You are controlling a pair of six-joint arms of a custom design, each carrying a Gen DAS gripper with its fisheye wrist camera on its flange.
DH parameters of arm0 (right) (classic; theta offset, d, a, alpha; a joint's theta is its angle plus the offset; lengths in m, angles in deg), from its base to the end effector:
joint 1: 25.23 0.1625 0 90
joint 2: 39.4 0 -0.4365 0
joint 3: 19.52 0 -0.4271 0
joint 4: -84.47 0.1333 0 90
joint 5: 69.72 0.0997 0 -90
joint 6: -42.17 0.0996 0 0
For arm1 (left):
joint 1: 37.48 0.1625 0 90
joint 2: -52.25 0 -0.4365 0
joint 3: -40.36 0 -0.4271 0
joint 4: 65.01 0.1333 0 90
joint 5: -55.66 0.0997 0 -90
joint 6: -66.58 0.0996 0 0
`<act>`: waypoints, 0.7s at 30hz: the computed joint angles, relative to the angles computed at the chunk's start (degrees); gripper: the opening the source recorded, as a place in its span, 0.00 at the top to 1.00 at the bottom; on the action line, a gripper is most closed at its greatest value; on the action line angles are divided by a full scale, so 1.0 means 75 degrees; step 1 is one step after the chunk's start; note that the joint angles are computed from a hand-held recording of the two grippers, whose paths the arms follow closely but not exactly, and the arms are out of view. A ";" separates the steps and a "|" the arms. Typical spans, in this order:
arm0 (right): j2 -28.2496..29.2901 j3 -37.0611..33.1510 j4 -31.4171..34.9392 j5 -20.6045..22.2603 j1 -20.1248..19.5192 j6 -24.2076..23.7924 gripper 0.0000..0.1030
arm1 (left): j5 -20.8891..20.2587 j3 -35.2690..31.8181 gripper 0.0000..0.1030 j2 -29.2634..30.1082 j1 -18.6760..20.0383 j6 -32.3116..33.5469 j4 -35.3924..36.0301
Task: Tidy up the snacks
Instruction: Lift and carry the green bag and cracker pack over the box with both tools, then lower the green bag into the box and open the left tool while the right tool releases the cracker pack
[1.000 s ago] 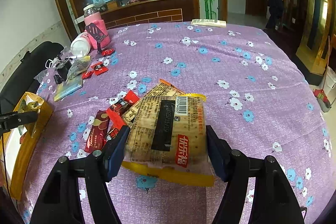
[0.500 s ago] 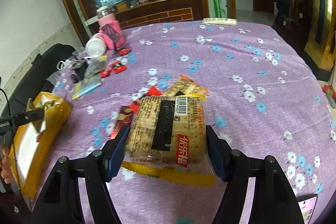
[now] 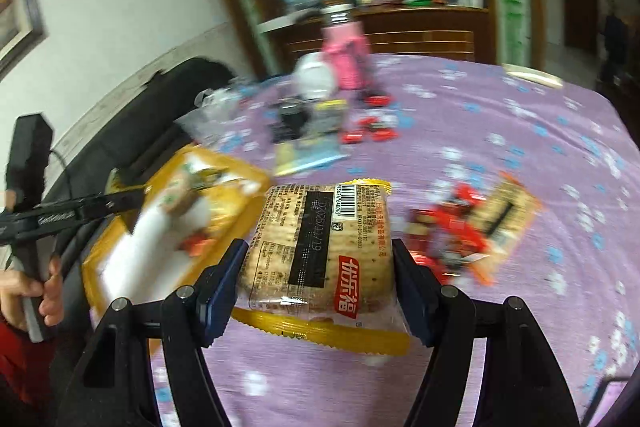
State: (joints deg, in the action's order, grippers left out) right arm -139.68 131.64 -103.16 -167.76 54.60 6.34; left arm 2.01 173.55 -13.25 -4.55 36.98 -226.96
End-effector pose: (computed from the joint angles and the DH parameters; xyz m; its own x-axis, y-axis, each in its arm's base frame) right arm 0.0589 -0.3476 0.2657 -0.8464 -0.1717 0.5041 -0.4619 0.7078 -0.5344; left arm -0.2719 -0.4053 0.0920 -0.8263 0.2992 -0.4772 0.4933 0.7935 -0.3565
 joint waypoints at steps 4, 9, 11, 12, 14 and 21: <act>0.0925 -0.0185 0.0022 -0.0227 0.0795 0.0051 0.32 | 0.0358 0.0400 0.60 -0.0881 0.0086 -0.0313 0.0439; 0.2189 -0.0517 0.0047 -0.0246 0.1521 0.0115 0.32 | 0.0708 0.0709 0.60 -0.1727 0.0263 -0.0620 0.1069; 0.2603 -0.0630 0.0069 -0.0213 0.1709 0.0124 0.32 | 0.0748 0.0789 0.60 -0.1877 0.0367 -0.0676 0.1159; 0.2859 -0.0706 0.0089 -0.0159 0.1789 0.0094 0.32 | 0.0734 0.0797 0.60 -0.1888 0.0430 -0.0673 0.1173; 0.3200 -0.0794 0.0103 -0.0110 0.1890 0.0042 0.32 | 0.0684 0.0835 0.60 -0.1897 0.0581 -0.0635 0.1134; 0.4230 -0.1302 0.0060 -0.0498 0.2170 -0.0226 0.32 | 0.0368 0.0817 0.60 -0.1488 0.1002 -0.0339 0.0792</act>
